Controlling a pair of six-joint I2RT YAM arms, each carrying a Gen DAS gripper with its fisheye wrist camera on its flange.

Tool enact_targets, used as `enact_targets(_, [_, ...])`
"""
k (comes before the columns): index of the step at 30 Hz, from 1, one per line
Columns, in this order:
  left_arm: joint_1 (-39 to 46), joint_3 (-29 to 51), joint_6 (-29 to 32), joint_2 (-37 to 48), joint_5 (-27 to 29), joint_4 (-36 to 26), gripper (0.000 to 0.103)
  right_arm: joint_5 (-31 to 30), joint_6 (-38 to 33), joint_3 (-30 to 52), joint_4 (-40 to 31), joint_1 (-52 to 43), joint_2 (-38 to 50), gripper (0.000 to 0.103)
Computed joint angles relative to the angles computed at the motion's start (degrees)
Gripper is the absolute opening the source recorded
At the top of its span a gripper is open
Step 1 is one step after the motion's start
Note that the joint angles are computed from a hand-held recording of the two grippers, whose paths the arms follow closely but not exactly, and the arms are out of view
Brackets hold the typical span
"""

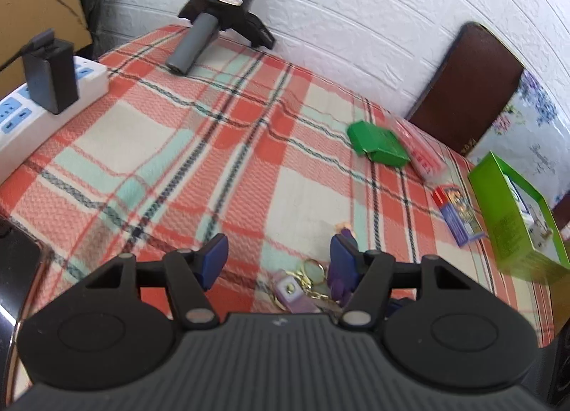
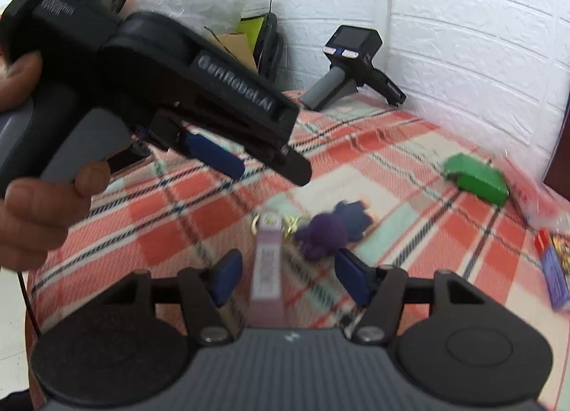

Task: Organize objects
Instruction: 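Grasp the purple figure keychain by its pink tag with the right gripper, then carry the keychain into the green box and open the right gripper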

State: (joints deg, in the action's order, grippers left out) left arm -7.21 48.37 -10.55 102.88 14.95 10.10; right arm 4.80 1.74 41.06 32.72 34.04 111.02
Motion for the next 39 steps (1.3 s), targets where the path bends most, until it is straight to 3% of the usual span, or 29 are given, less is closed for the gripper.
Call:
enact_targets(3, [-2.4, 0.7, 1.7, 0.3, 0.1, 0.0, 0.083, 2.0, -0.6, -0.2, 0.2, 1.2, 0.3, 0.068])
enact_targets(5, [-4.7, 1.6, 4.4, 1.1, -0.7, -0.1, 0.084, 4.2, -0.1, 0.0, 0.3, 1.9, 0.5, 0.076])
enact_targets(7, [-7.2, 3.7, 7.6, 3.5, -2.8, -0.8, 0.082, 5.4, 0.1, 0.0, 0.3, 1.6, 0.7, 0.078])
enact_targets(8, [-8.2, 5.5, 9.1, 5.4, -4.2, -2.0, 0.074, 5.3, 0.6, 0.2, 0.1, 1.3, 0.8, 0.079])
enact_targets(9, [-8.7, 7.3, 9.7, 7.4, -5.2, -3.2, 0.056, 4.9, 1.2, 0.4, -0.2, 0.8, 0.8, 0.078])
enact_targets(11, [-8.4, 7.1, 9.7, 8.2, -6.4, -1.5, 0.042, 4.0, 1.8, 1.0, -1.1, 0.0, 1.1, 0.077])
enact_targets(13, [-6.1, 7.0, 9.4, 7.9, -2.2, -2.0, 0.032, 1.7, 1.6, 1.3, -1.5, -0.8, 0.9, 0.065])
enact_targets(15, [-3.7, 7.1, 8.3, 7.8, 2.0, -3.3, 0.03, 0.0, -0.2, 2.0, -1.7, -0.7, 0.9, 0.038])
enact_targets(18, [-1.9, 5.5, 6.4, 6.2, 3.9, -3.4, 0.03, -0.1, -2.7, 2.3, -2.2, 1.0, 0.6, 0.021])
enact_targets(24, [-3.3, 3.3, 3.4, 1.1, 5.8, -3.7, 0.03, 1.2, -2.8, -2.7, 1.1, 1.9, -3.5, 0.019])
enact_targets(29, [-9.1, 6.6, 2.0, -2.6, 5.6, -5.8, 0.03, 7.2, -3.4, -11.2, 7.1, 0.6, -11.8, 0.019])
enact_targets(34, [-20.3, 16.5, 2.6, -0.4, 2.4, -8.6, 0.025, 12.2, -5.2, -20.4, 11.3, -5.6, -23.3, 0.019])
enact_targets(39, [-31.8, 34.6, 3.9, 9.3, -1.1, -13.8, 0.025, 11.8, -8.0, -28.2, 13.8, -19.7, -34.8, 0.019])
